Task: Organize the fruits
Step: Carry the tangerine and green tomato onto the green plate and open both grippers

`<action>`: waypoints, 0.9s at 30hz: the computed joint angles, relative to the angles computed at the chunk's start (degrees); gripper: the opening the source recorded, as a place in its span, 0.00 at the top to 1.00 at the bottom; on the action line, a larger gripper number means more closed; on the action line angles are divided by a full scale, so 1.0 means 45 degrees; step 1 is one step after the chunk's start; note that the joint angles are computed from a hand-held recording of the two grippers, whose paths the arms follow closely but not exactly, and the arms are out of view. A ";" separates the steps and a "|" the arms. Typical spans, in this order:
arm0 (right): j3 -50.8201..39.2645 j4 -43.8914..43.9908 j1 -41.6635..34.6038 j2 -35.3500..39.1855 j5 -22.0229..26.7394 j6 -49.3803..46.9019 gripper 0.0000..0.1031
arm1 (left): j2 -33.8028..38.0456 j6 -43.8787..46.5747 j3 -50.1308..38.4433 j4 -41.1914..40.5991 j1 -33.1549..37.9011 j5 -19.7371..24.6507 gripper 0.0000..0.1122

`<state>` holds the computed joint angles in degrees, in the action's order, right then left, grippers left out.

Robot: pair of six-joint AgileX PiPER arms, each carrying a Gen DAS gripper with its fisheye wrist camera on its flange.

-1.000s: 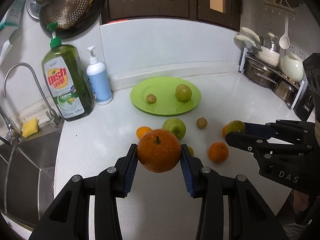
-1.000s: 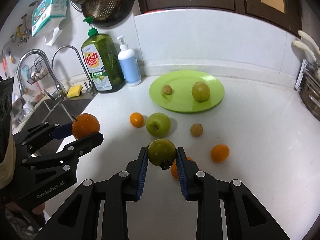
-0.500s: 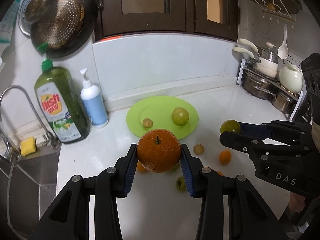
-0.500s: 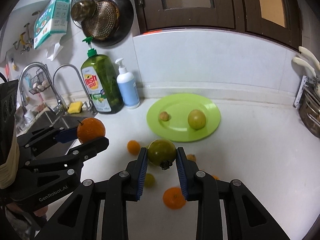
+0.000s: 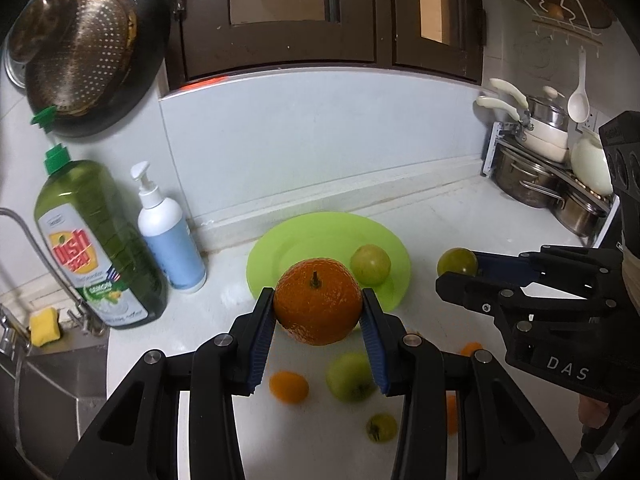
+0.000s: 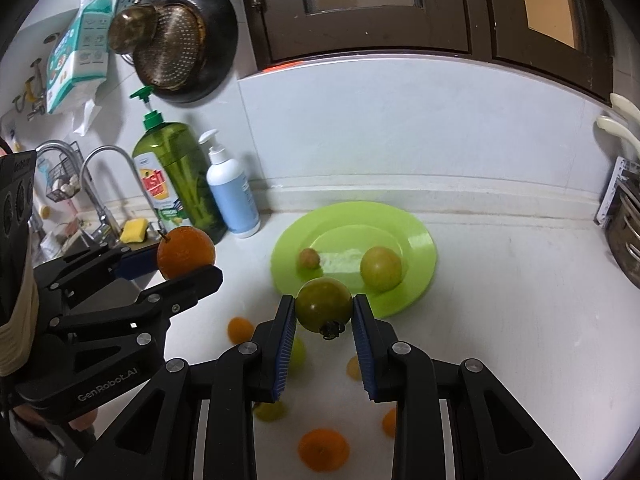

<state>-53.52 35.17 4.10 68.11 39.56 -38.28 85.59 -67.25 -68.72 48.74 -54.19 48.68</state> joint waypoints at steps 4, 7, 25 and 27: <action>-0.0743 0.0007 0.0055 0.1085 -0.0299 -0.0130 0.71 | 0.0522 0.0708 -0.0459 -0.0366 0.0845 -0.0604 0.63; -0.1333 0.0072 0.0084 0.1899 -0.0395 -0.0194 0.71 | 0.0933 0.1288 -0.0843 -0.0759 0.1493 -0.1051 0.63; -0.5818 -0.0864 0.0106 0.6719 0.0038 0.1015 0.71 | 0.4735 0.6528 -0.5140 -0.5142 0.4444 -0.1725 0.63; -0.6638 -0.1435 0.0212 0.7485 0.0337 0.1606 0.71 | 0.5234 0.7106 -0.5689 -0.5648 0.4714 -0.1413 0.63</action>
